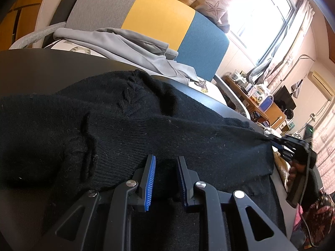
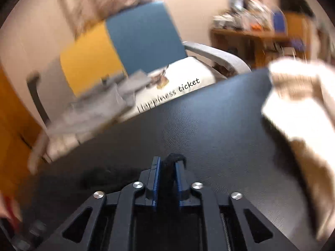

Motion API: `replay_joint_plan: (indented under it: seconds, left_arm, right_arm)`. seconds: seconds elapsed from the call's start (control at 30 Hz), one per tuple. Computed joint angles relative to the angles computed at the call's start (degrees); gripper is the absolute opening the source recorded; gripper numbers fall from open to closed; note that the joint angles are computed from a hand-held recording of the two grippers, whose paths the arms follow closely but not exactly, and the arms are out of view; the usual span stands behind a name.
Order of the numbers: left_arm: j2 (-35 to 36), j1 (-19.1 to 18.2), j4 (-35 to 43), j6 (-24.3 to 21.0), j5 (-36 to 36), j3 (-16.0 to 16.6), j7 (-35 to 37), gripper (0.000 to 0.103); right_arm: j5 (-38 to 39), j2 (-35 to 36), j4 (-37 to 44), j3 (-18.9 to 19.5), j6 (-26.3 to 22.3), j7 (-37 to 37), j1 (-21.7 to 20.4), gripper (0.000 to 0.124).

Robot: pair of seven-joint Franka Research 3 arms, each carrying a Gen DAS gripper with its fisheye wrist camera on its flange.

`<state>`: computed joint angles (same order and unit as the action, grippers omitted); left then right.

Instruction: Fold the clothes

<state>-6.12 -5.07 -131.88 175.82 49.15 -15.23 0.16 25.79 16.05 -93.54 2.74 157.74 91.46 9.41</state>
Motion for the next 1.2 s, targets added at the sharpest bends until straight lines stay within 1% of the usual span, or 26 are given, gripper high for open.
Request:
replay_joint_plan:
  seconds: [0.03,0.07,0.1,0.13,0.17,0.2,0.23,0.27,0.3,0.33,0.43,0.5,0.57,0.63,0.7,0.73,0.77,0.83,0.87,0.9,0.93,0.97,1.0,1.03,1.1,1.2]
  left_arm:
    - [0.0,0.0,0.1,-0.1,0.0,0.0,0.0,0.021]
    - [0.0,-0.1,0.0,-0.1,-0.1,0.0,0.0,0.021]
    - [0.0,0.0,0.0,0.0,-0.1,0.0,0.0,0.021]
    - [0.0,0.0,0.0,0.1,-0.1,0.1,0.0,0.021]
    - [0.0,0.0,0.0,0.1,-0.1,0.0,-0.1,0.021]
    - [0.0,0.0,0.0,0.1,-0.1,0.0,-0.1,0.021]
    - [0.0,-0.1,0.0,-0.1,-0.2,0.0,0.0,0.021]
    - [-0.1,-0.2,0.1,-0.3,-0.4,0.0,0.2,0.021]
    - [-0.1,-0.3,0.1,-0.5,-0.6,0.0,0.5,0.021]
    - [-0.1,-0.3,0.2,-0.6,-0.7,0.1,0.6,0.021]
    - [-0.1,-0.3,0.1,-0.6,-0.4,0.0,0.3,0.021]
    - [-0.2,-0.4,0.1,-1.0,-0.6,0.0,0.7,0.021]
    - [-0.2,-0.4,0.1,-0.9,-0.6,0.0,0.6,0.021]
    - [-0.2,-0.3,0.1,-0.8,-0.5,0.0,0.4,0.02]
    - [-0.1,-0.2,0.1,-0.7,-0.3,0.0,0.2,0.019]
    - [-0.1,-0.2,0.1,-0.6,-0.2,0.0,0.0,0.019]
    - [-0.1,-0.1,0.1,-0.6,0.0,0.0,-0.1,0.018]
    - [0.0,-0.1,0.2,-0.7,0.3,0.0,-0.4,0.018]
    - [0.0,-0.1,0.3,-0.7,0.6,-0.1,-0.7,0.018]
    - [0.1,-0.1,0.4,-0.8,0.8,-0.1,-0.9,0.018]
    - [0.1,-0.1,0.4,-0.7,0.9,0.0,-1.0,0.018]
    - [0.1,-0.1,0.4,-0.7,1.1,0.0,-1.2,0.018]
    - [0.1,-0.1,0.4,-0.6,1.2,0.0,-1.3,0.018]
    - [0.1,-0.1,0.4,-0.5,1.2,0.1,-1.4,0.018]
    - [0.0,-0.4,0.1,-0.3,-0.1,0.4,-0.3,0.018]
    - [-0.1,-0.4,-0.2,0.3,-1.1,0.5,0.4,0.018]
  right_arm:
    - [4.5,-1.2,-1.8,1.5,1.3,-1.5,-1.4,0.018]
    - [4.9,-2.5,-3.4,1.5,1.5,-1.8,-1.4,0.018]
    - [1.4,-3.5,-4.8,-0.1,1.9,0.0,0.1,0.02]
    - [-3.9,-4.9,-7.2,-1.9,4.1,3.4,2.0,0.027]
    - [-5.4,-6.4,-9.9,-1.9,7.5,6.6,1.8,0.033]
    - [-4.2,-7.8,-12.3,-3.0,10.9,8.6,2.7,0.037]
    - [1.1,-8.5,-13.7,-2.1,13.7,8.7,1.7,0.041]
    - [7.8,-8.7,-13.6,0.8,13.7,4.8,-1.0,0.041]
    - [12.9,-8.8,-13.1,2.5,12.5,1.1,-2.7,0.041]
    - [14.1,-8.7,-12.2,2.3,10.0,-2.4,-2.4,0.04]
    - [10.9,-7.1,-7.6,2.5,0.0,-12.1,-1.5,0.034]
    - [1.4,-3.3,-2.1,0.8,-7.5,-9.1,0.9,0.03]
    - [-11.7,3.2,6.9,-2.7,-15.5,-0.6,4.3,0.03]
    - [-17.6,7.2,11.9,-5.2,-15.8,6.5,5.9,0.032]
    - [-21.5,10.2,15.9,-7.6,-15.6,14.3,6.6,0.04]
    - [-21.2,11.1,16.9,-7.6,-15.3,16.3,5.8,0.042]
    - [-20.2,11.8,17.6,-7.3,-14.7,17.7,4.6,0.04]
    - [-24.1,12.0,19.0,-8.8,-16.6,19.5,4.8,0.04]
    - [-25.0,10.4,17.0,-8.6,-15.9,18.8,4.4,0.04]
    - [-25.0,7.8,13.3,-8.0,-12.9,17.4,3.6,0.04]
    - [-20.9,4.4,8.5,-5.4,-9.0,13.6,1.1,0.041]
    - [-13.7,1.0,3.8,-1.9,-5.4,7.5,-2.1,0.041]
    - [-6.6,-1.4,0.8,0.9,-4.5,0.9,-4.7,0.041]
    - [-0.8,-3.5,-1.6,2.7,-5.5,-5.2,-6.2,0.041]
    - [7.7,-6.2,-4.7,4.3,-7.7,-14.3,-6.9,0.041]
    - [5.8,-7.8,-7.8,4.0,-10.5,-18.0,-4.3,0.041]
